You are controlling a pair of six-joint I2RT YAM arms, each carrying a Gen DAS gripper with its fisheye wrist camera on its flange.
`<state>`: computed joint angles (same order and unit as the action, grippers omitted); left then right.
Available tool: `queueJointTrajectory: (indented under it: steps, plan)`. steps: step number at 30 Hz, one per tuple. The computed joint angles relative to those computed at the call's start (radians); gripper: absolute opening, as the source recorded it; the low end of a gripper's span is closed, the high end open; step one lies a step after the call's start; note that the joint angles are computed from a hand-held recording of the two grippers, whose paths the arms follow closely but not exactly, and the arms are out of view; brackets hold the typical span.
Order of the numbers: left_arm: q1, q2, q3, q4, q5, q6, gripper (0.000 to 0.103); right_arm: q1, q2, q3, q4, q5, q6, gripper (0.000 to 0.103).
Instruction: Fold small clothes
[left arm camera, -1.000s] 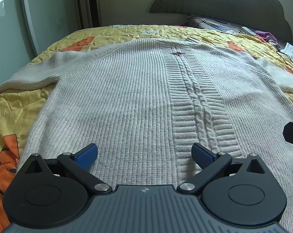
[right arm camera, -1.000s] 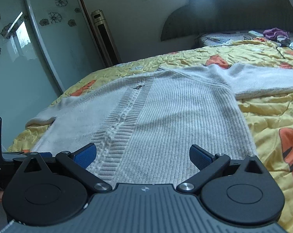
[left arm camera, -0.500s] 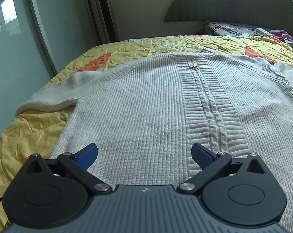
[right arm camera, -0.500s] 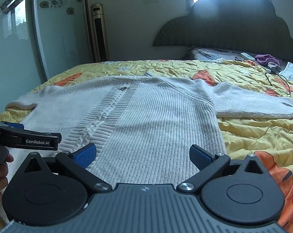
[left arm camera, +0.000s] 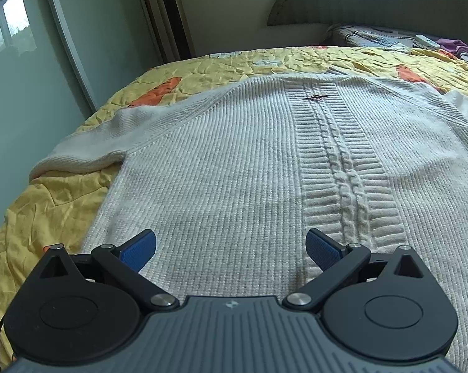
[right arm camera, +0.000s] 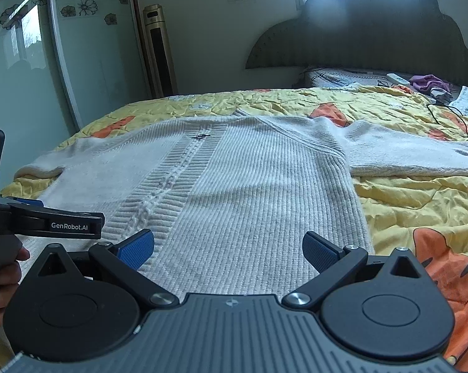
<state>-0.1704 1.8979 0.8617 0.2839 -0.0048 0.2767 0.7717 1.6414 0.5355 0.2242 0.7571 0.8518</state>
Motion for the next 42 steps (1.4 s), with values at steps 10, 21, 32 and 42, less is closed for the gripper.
queueJointTrajectory:
  steps: [10, 21, 32, 42]
  plan:
    - [-0.023, 0.011, 0.021, -0.019, -0.039, -0.009, 0.103, -0.015, -0.01, -0.024, 0.021, -0.022, 0.017, 0.103]
    - [-0.057, 0.014, 0.04, -0.029, -0.082, -0.023, 0.103, -0.031, -0.042, -0.072, 0.065, -0.038, 0.021, 0.103]
    - [-0.111, 0.037, 0.075, -0.039, -0.149, -0.03, 0.103, -0.125, -0.114, -0.205, 0.245, -0.146, 0.031, 0.102]
    - [-0.181, 0.071, 0.108, -0.043, -0.222, -0.026, 0.103, -0.201, -0.158, -0.301, 0.382, -0.171, -0.053, 0.102]
